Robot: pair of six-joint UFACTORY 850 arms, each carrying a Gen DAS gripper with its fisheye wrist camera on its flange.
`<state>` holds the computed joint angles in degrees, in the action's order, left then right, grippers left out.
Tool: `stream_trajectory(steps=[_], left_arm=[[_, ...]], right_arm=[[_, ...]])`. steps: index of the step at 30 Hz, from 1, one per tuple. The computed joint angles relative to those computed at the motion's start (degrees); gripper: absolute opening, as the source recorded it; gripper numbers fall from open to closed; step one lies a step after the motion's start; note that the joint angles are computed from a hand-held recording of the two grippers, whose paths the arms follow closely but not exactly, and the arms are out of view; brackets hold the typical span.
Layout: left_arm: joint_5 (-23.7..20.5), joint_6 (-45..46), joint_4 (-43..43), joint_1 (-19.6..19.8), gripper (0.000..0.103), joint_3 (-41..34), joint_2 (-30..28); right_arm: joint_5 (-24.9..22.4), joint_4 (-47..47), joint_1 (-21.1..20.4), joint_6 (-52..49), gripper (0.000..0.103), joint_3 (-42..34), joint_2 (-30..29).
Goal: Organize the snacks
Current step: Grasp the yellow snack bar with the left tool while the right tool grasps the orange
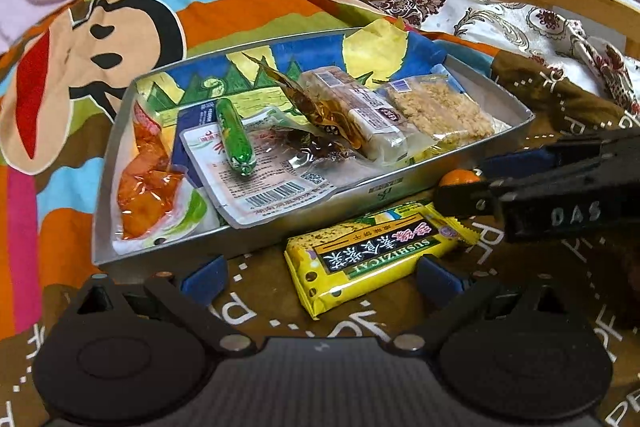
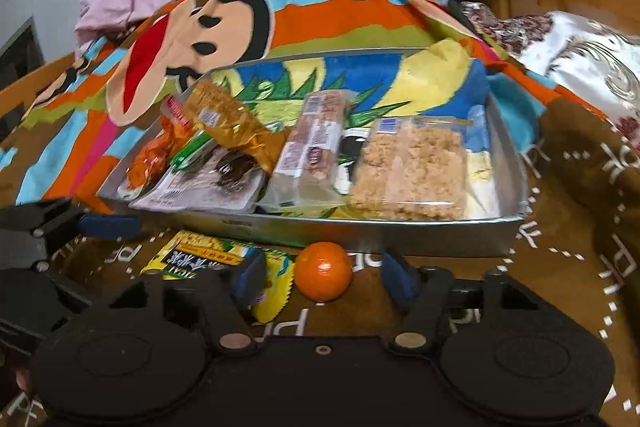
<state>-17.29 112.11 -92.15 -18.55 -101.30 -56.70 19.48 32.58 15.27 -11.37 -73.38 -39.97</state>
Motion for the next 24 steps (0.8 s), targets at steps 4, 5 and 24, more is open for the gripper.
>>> stream_trajectory(steps=[4,5,24], left_arm=[[-1.7,-1.8,2.7,0.1,0.103,-1.2,-0.8],[-2.0,-1.8,3.2,0.0,0.103,-1.5,-0.9],[-19.1,-10.1,14.9,1.4,0.102,-0.8,0.3]], right_arm=[[-0.5,0.1,-0.1,0.3,0.04,-0.8,-0.6],[-0.5,0.8,-0.1,0.0,0.035,-0.9,-0.7],[-6.1,7.8,-2.2,1.3,0.035,3.4,5.1]])
